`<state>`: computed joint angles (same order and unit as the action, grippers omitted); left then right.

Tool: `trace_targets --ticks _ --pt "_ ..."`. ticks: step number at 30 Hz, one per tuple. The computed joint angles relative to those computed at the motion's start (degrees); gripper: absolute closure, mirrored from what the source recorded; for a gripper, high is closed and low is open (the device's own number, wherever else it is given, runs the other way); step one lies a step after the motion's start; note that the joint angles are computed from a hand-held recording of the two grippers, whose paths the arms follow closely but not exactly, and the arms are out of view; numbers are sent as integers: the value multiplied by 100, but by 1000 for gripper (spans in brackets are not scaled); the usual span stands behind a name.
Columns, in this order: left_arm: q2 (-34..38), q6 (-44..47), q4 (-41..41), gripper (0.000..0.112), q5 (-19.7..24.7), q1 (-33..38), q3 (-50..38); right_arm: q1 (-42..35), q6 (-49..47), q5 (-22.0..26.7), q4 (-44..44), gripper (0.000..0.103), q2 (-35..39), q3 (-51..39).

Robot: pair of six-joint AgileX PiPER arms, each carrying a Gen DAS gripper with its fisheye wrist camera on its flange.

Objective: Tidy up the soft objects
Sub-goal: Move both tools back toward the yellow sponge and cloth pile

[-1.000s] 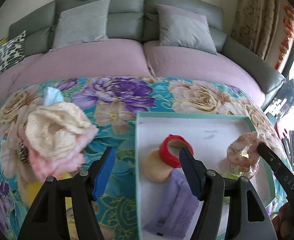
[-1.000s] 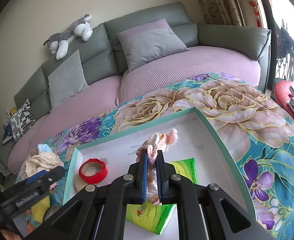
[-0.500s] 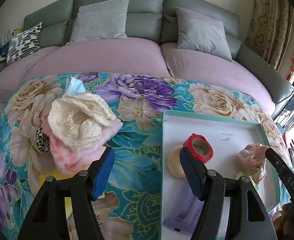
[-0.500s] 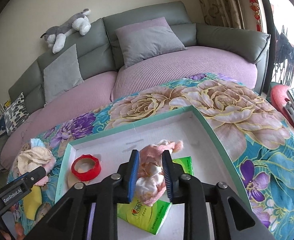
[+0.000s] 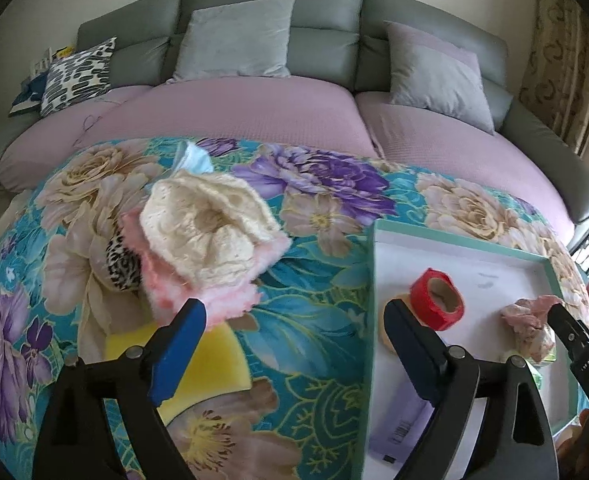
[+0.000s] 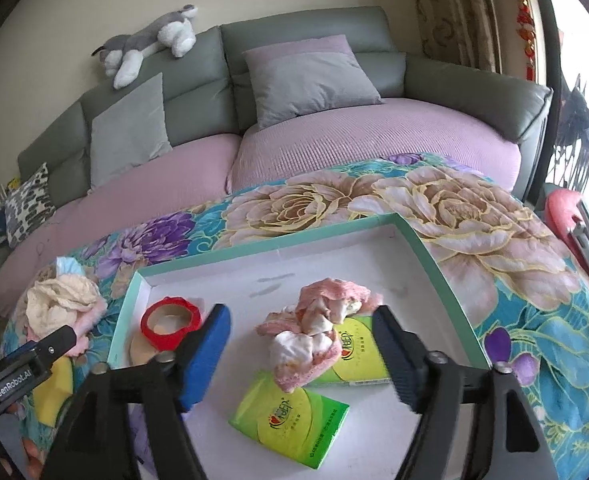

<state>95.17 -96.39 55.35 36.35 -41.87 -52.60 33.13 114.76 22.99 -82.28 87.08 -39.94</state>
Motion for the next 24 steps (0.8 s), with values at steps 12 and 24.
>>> trace_targets --ticks 12,24 --pt "-114 -378 127 19 142 46 263 246 234 255 -348 0 99 -39" --pt "-455 -502 188 19 342 145 490 394 345 320 -486 0 4 -36"
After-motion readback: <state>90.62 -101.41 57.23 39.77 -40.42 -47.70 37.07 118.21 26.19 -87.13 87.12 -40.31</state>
